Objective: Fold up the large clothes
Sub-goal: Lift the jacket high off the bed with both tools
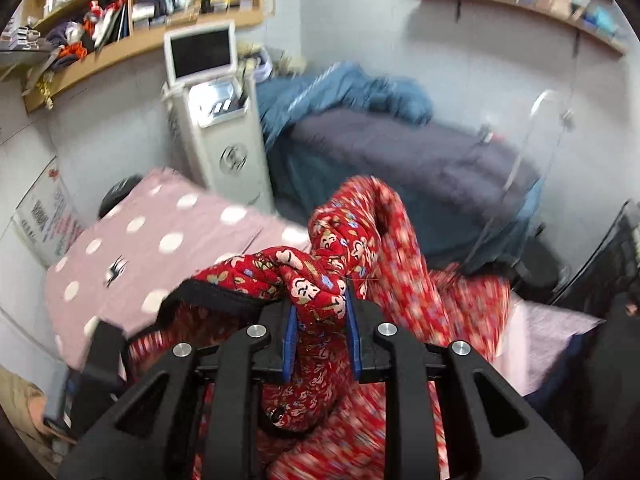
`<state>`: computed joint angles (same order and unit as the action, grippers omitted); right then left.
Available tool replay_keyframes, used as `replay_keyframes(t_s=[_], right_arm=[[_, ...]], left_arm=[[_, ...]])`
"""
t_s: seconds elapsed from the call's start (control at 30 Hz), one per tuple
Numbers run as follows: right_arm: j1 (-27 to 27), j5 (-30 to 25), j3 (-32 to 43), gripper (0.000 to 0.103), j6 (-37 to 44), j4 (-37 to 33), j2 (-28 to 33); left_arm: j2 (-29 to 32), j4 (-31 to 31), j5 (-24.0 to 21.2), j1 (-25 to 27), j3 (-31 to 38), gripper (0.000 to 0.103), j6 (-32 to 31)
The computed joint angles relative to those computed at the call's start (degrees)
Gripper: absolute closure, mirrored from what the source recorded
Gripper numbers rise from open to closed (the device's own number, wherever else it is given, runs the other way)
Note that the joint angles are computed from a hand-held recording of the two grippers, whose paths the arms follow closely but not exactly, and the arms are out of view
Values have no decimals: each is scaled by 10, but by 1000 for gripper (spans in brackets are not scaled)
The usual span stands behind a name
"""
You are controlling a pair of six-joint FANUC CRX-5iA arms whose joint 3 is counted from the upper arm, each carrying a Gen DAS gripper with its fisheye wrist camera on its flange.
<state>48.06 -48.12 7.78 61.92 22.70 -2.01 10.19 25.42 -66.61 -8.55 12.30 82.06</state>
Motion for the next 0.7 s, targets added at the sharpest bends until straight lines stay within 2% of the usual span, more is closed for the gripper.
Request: replay_keyframes(t_s=[0.07,0.17,0.23,0.3,0.37,0.4,0.53,0.6,0.63,0.7], right_arm=[[-10,37,-19,84,-56,45,-29],[-12,91,-39,84,-124,117,-70],[-10,126,-51,86,-145,147,-103],[-5,188,-76,86,-184,182,-155],[4,212,-81,87,-210,202,-184],[9,232,-85,87,-210,198,-203],[17,318,-112,88,-330,315,-249],[18,366,-102,88,-320,291,-257],[20,392,-92,88,-305,272,-256],[48,392,-61,87,-227,213,-247]], left_arm=[[-4,-66,8,0,78,90,11],[-8,-107,19,5,175,91,7],[-4,-145,9,-8,257,91,-6],[-13,-150,15,-23,304,91,-42],[-32,-156,20,-38,331,91,-77],[-44,-148,20,-41,333,91,-93],[-85,-131,37,-53,360,91,-163],[-95,-93,36,-35,390,91,-190],[-115,-45,39,-3,377,91,-212],[-107,15,29,34,396,91,-234]])
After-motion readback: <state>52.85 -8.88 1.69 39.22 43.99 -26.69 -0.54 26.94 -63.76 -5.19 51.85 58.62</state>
